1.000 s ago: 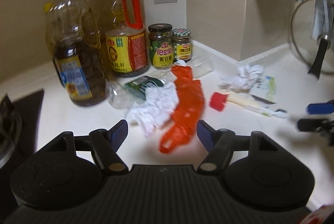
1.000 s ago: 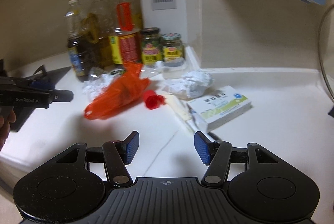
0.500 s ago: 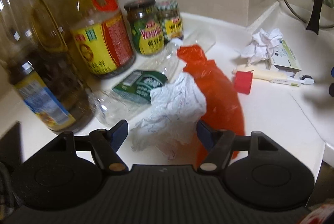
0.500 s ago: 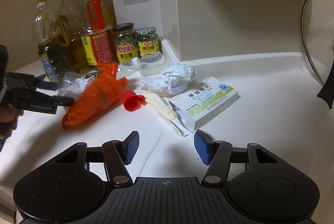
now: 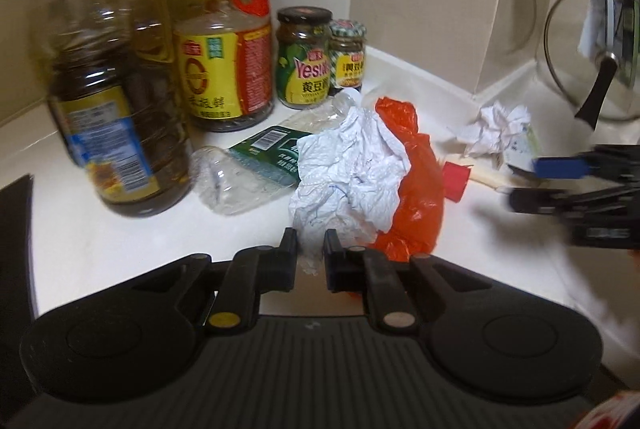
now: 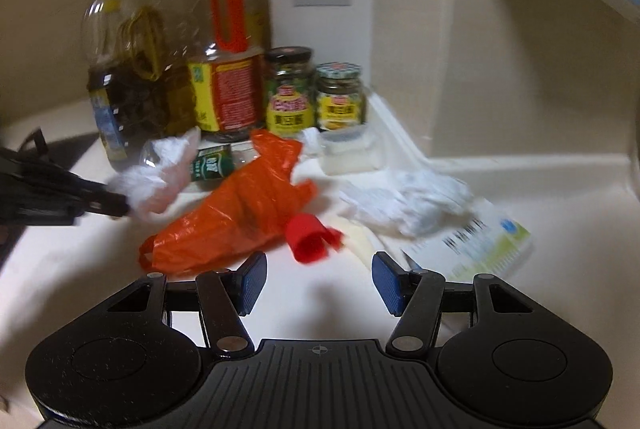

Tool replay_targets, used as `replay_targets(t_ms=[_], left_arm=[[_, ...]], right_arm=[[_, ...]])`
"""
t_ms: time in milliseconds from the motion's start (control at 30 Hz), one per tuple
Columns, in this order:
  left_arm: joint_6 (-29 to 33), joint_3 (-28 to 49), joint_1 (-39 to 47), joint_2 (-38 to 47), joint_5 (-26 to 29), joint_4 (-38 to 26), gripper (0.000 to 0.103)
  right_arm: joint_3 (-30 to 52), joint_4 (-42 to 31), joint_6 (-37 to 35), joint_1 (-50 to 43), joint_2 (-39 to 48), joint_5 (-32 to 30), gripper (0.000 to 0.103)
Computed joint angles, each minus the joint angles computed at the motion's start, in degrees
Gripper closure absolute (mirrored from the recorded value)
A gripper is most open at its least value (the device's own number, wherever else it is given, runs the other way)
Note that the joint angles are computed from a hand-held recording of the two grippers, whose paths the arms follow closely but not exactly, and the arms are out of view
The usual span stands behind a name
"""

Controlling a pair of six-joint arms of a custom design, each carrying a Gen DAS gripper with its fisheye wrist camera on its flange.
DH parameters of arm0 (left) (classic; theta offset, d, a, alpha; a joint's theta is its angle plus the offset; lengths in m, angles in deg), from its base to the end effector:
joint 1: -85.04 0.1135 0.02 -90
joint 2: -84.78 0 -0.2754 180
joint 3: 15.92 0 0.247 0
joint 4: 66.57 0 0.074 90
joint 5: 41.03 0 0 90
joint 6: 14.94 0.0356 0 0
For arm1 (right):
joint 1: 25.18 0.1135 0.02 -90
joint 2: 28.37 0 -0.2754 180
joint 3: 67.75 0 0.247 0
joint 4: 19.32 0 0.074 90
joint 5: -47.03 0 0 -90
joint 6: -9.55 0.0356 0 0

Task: Collect trash
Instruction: 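Grasp the crumpled white paper with the left tool while the right tool grasps the red cap, then carry the white paper and red cap over the bin and open both tools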

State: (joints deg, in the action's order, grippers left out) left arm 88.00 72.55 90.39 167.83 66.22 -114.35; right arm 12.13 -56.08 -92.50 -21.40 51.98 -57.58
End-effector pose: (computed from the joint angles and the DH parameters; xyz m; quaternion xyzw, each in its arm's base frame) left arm 0.3120 0.0186 0.3374 0.1203 0.8985 -0.0720 0.4160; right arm 0.3059 0.0292 0.3174 -0.1783 0.8723 0.0818 0.4479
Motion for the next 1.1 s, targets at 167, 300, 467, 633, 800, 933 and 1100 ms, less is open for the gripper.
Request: replay_targets(t_ms=[167, 300, 467, 633, 800, 933, 1100], left_arm=[[-1.44, -1.85, 2.59, -4.88, 1.34, -2.89, 0.091], [-2.25, -3.59, 4.05, -7.95, 1.48, -4.44, 0.091], [-3.24, -5.70, 4.32, -11.17, 0.95, -5.50, 0.091], [-4.75, -7.84, 1.98, -13.51, -0.48, -5.38, 0.091], [-7.31, -10.31, -1.79, -16.80, -2.07, -5.77, 0.091], [-9.72, -12.49, -5.91, -20.00, -4.00, -6.76, 0.091], [-14.33, -15.94, -13.03, -24.68, -8.79, -8.34, 0.091]], right_arm=[[2.00, 4.51, -4.62, 3.07, 6.19, 3.08, 0.044], [3.58, 5.32, -9.03, 4.44, 10.02, 4.84, 0.045], [1.74, 8.62, -13.26, 5.44, 10.76, 7.32, 0.063], [-1.71, 9.35, -12.89, 4.27, 7.03, 5.37, 0.068], [-5.63, 6.81, -11.41, 1.73, 0.01, 1.29, 0.068], [-8.08, 1.57, -9.66, -1.45, -6.17, -3.36, 0.068], [-10.17, -7.81, -10.34, -6.69, -13.44, -10.52, 0.068]])
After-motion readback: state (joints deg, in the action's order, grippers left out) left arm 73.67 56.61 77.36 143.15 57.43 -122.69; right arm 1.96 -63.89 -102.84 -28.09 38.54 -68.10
